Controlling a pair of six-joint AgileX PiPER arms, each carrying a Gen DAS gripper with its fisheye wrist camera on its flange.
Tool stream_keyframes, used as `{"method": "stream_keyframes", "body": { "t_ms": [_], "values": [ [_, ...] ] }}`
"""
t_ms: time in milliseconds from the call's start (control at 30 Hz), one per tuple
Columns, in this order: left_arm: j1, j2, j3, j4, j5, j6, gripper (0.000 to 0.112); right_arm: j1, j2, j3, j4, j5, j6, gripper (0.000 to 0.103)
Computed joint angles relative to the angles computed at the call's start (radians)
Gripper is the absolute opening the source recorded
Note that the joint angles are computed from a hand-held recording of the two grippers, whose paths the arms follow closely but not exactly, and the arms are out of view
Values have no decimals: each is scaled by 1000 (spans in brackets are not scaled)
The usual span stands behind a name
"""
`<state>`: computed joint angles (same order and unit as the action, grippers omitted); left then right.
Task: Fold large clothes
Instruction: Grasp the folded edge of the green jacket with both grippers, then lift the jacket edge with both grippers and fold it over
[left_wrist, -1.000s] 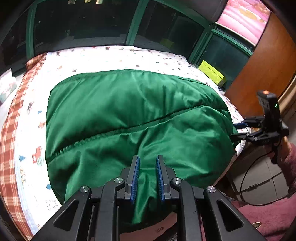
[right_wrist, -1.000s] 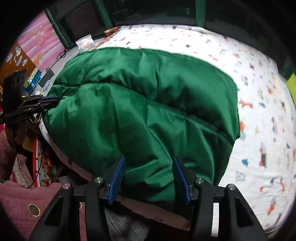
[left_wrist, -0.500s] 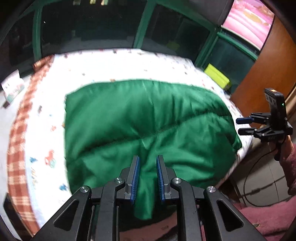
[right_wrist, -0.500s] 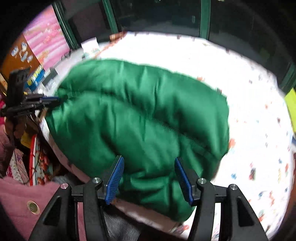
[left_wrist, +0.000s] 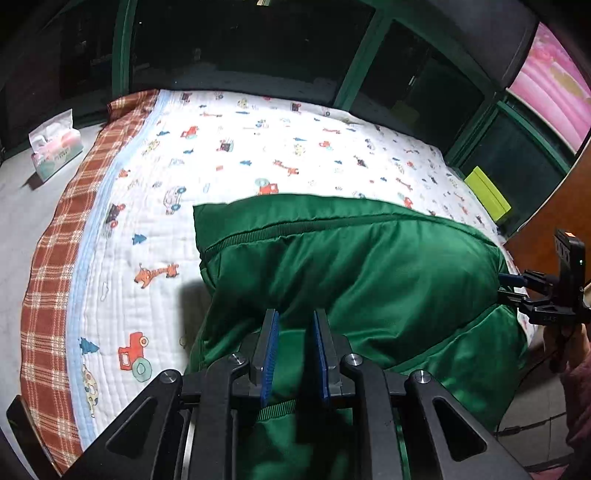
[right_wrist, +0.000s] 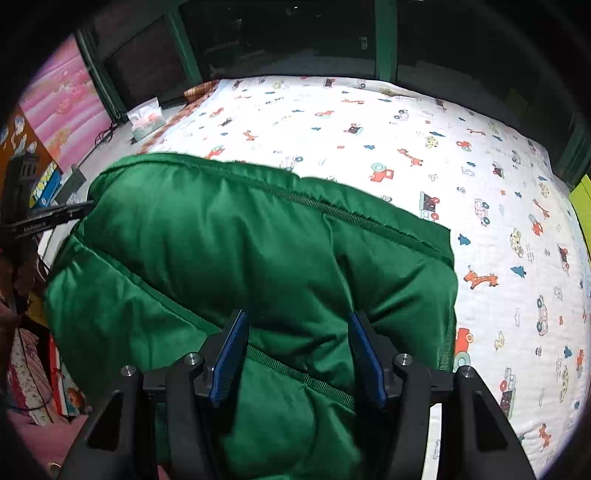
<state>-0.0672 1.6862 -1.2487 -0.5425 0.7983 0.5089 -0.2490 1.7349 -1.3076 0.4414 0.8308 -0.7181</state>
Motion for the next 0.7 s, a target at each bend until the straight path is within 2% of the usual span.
{"method": "stream_keyframes", "body": {
  "t_ms": [100, 267, 300, 400, 500, 700],
  "values": [
    [20, 16, 15, -47, -5, 36, 21, -5, -7, 16, 9, -9, -22, 64],
    [93, -33, 43, -140, 48, 103, 22, -30, -34, -17, -1, 52, -13, 64],
    [112, -46, 50, -156, 59, 120, 28, -49, -48, -16, 17, 63, -28, 66],
    [146, -66, 46, -127, 81, 78, 68, -101, -50, -27, 67, 83, -60, 81],
    [187, -68, 52, -180, 84, 112, 76, -174, -4, -68, 131, 136, -73, 82],
    [189, 19, -21, -156, 125, 63, 76, -278, 107, -126, 237, 221, -57, 83]
  ]
}}
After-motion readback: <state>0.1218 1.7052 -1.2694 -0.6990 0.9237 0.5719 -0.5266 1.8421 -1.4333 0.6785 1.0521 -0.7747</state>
